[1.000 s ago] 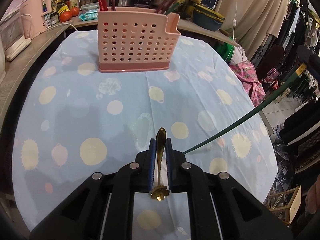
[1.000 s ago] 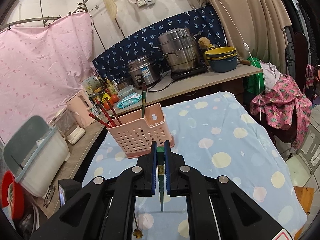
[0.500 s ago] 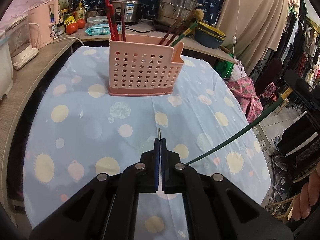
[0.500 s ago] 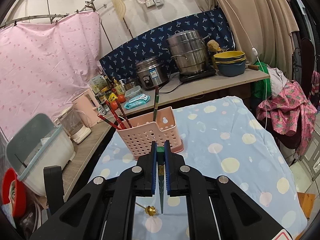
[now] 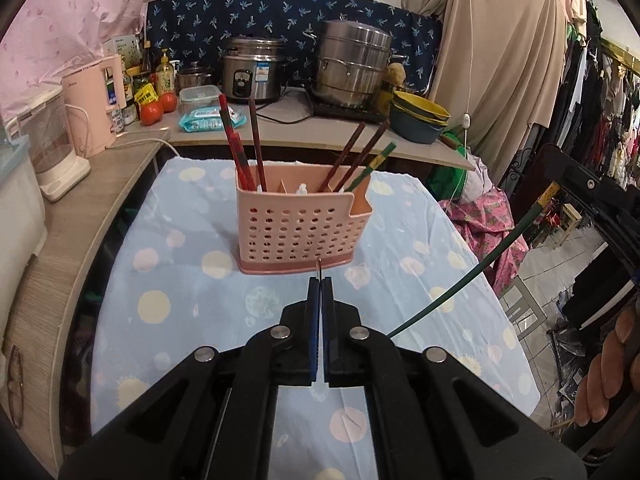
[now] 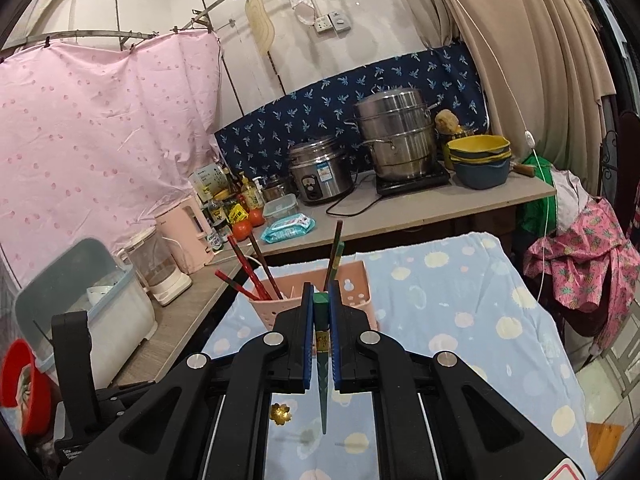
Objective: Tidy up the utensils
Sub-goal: 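Lower the spoon and chopstick into the pink basket with both tools, then open both tools to release the spoon and chopstick in the basket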
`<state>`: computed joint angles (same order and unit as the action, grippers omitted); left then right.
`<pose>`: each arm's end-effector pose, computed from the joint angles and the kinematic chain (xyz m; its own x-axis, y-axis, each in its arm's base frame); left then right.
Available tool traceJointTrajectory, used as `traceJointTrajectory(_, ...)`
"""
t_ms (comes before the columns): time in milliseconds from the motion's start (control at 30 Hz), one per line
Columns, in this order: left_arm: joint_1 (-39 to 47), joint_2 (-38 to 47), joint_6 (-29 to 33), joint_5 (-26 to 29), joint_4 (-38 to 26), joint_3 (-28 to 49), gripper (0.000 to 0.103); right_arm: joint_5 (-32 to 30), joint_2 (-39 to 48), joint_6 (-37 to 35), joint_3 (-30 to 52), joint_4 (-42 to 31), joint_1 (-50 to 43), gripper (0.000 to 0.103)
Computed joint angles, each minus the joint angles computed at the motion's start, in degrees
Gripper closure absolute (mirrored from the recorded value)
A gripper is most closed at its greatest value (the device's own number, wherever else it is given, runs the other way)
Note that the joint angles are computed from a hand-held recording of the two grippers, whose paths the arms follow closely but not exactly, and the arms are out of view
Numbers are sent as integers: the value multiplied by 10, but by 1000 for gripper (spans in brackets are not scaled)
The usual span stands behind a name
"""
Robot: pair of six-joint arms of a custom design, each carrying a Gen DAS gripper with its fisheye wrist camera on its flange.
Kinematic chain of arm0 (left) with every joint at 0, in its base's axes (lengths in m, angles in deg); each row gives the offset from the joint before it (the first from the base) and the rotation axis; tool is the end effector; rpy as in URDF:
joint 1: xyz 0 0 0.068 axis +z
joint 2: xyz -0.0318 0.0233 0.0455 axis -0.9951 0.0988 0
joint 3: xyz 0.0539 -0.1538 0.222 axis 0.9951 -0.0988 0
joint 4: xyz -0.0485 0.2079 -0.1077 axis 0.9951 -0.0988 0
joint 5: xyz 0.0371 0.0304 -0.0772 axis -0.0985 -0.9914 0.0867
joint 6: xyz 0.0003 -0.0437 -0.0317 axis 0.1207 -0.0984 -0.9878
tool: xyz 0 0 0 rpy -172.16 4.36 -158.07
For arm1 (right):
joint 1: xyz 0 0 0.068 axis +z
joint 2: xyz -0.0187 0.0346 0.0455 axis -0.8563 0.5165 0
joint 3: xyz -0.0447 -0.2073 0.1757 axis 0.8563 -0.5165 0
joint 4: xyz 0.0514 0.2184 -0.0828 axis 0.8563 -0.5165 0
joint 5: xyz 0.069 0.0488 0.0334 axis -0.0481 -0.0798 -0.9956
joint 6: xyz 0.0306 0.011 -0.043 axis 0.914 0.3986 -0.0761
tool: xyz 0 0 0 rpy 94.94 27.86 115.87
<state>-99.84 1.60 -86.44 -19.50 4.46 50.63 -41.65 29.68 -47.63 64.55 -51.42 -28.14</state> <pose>0.1696 -0.0393 0.3494 -0.6297 -0.2286 -0.7424 -0.1518 0.9735 -0.1710 0.2185 0.1348 0.3789 -0.4854 0.0591 -0.8723 -0.4734 0.8211 0.3190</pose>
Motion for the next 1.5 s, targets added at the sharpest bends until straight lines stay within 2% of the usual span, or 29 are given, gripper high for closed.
traceJointTrajectory(200, 54, 48, 59, 8, 7, 92, 102, 11, 80, -25, 128, -3, 9, 96)
traceJointTrajectory(500, 135, 172, 117, 31, 37, 234, 102, 18, 254, -37, 387, -41, 18, 96)
traceJointTrajectory(700, 166, 235, 134, 42, 55, 258, 102, 26, 380, -37, 555, -92, 22, 96)
traceJointTrajectory(767, 170, 247, 135, 44, 63, 253, 102, 26, 407, -36, 581, -102, 22, 96)
traceJointTrajectory(967, 185, 276, 131, 57, 82, 231, 102, 15, 462, -28, 610, -118, 20, 96)
traceJointTrajectory(1400, 182, 301, 117, 58, 104, 208, 101, -7, 513, -15, 591, -125, 21, 95)
traceJointTrajectory(1433, 181, 300, 116, 56, 105, 206, 101, -10, 514, -13, 587, -124, 20, 95)
traceJointTrajectory(1467, 180, 298, 114, 53, 105, 205, 100, -9, 511, -10, 578, -119, 20, 89)
traceJointTrajectory(1500, 179, 297, 110, 51, 102, 205, 94, -5, 506, -12, 570, -116, 21, 82)
